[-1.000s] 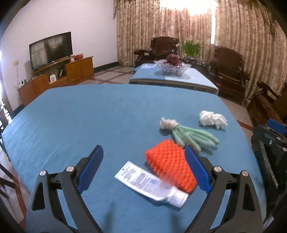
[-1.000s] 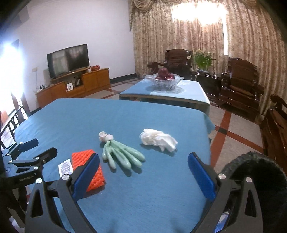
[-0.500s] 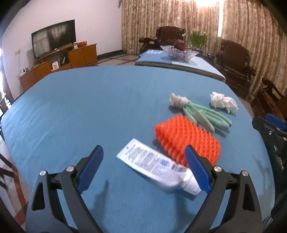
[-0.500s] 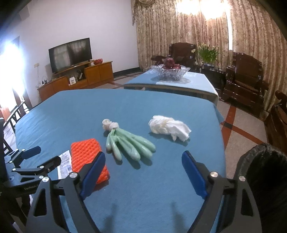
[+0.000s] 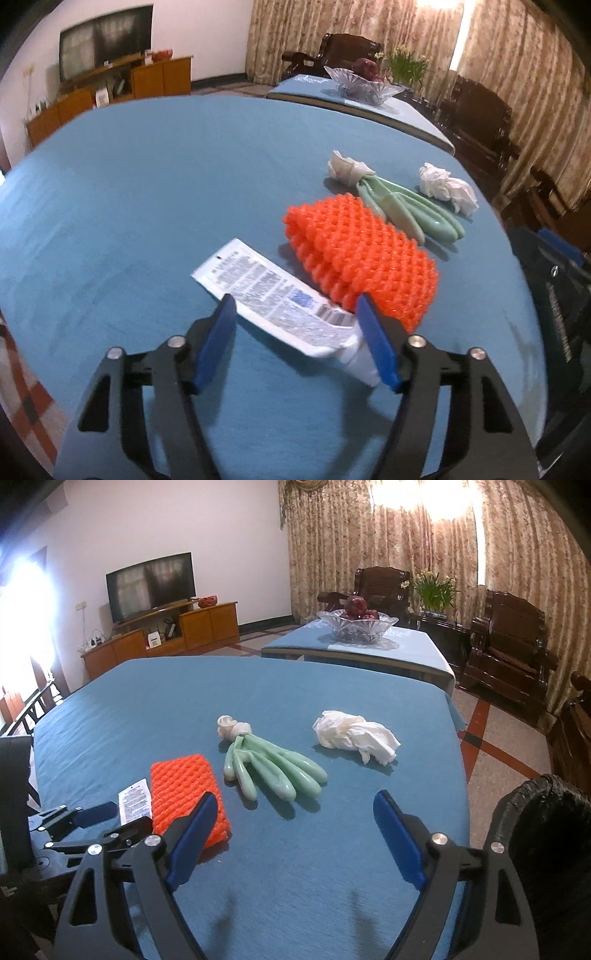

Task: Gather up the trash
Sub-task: 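Grasp the white tube with the left gripper while the right grasps the orange mesh sleeve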

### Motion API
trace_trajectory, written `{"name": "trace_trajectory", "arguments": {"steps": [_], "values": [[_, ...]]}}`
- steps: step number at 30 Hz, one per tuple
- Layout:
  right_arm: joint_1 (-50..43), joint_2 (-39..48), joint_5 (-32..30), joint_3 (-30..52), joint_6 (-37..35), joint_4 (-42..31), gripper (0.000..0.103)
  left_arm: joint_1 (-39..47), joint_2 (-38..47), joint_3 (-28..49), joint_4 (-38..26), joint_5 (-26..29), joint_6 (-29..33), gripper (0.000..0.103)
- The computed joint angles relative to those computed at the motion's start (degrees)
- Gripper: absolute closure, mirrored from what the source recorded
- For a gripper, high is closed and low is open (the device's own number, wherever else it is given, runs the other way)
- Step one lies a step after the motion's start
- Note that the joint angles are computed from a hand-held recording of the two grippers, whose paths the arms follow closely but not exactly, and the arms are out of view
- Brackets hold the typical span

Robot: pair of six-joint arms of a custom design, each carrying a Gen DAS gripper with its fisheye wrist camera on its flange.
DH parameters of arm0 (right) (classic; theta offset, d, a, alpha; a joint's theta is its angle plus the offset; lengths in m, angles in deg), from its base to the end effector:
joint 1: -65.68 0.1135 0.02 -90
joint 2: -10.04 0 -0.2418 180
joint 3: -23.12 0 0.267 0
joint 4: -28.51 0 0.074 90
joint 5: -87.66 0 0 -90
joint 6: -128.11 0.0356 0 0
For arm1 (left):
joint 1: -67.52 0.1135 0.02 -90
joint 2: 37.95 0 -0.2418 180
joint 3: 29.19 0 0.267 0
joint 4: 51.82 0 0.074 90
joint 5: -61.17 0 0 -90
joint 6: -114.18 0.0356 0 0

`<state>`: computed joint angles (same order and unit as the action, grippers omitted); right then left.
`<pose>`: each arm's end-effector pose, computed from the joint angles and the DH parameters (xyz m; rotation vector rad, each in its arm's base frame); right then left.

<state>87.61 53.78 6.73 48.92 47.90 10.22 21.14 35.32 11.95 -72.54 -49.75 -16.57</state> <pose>0.1759 0.0648 0.1339 -0.1444 2.1926 0.1367 0.1756 -0.1659 0.1176 -0.0311 2.4241 -0.2367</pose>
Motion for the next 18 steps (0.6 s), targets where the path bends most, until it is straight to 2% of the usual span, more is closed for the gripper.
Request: {"name": "trace_trajectory", "arguments": {"steps": [6, 8, 9, 11, 15, 18], "values": [[-0.3, -0.03, -0.4, -0.1, -0.18, 0.09, 0.018, -1.56, 2.14, 0.86, 1.46, 0.76, -2.36, 0.044], [-0.47, -0.24, -0.71, -0.12, -0.27, -0.11, 0.018, -1.9, 2.64, 1.26, 2.7, 2.14, -2.09, 0.068], [-0.4, -0.68, -0.7, -0.16, -0.39, -0.46, 0.018, -2.33, 3.13, 1.87, 2.56, 2.02, -2.14, 0.072], [-0.34, -1.34, -0.74, -0.19, -0.68, -0.95, 0.018, -2.79, 4.04, 2.66, 3.79, 3.4, -1.78, 0.097], [-0.27, -2.77, -0.52, -0.47, -1.07, -1.83, 0.018, -3.41, 4.3, 3.88, 2.43, 3.39, -2.67, 0.101], [-0.64, -3.13, -0.73, -0.64, -0.88, -2.09, 0.018, -4.3, 1.58, 3.1, -0.23, 1.74, -3.83, 0.096]]}}
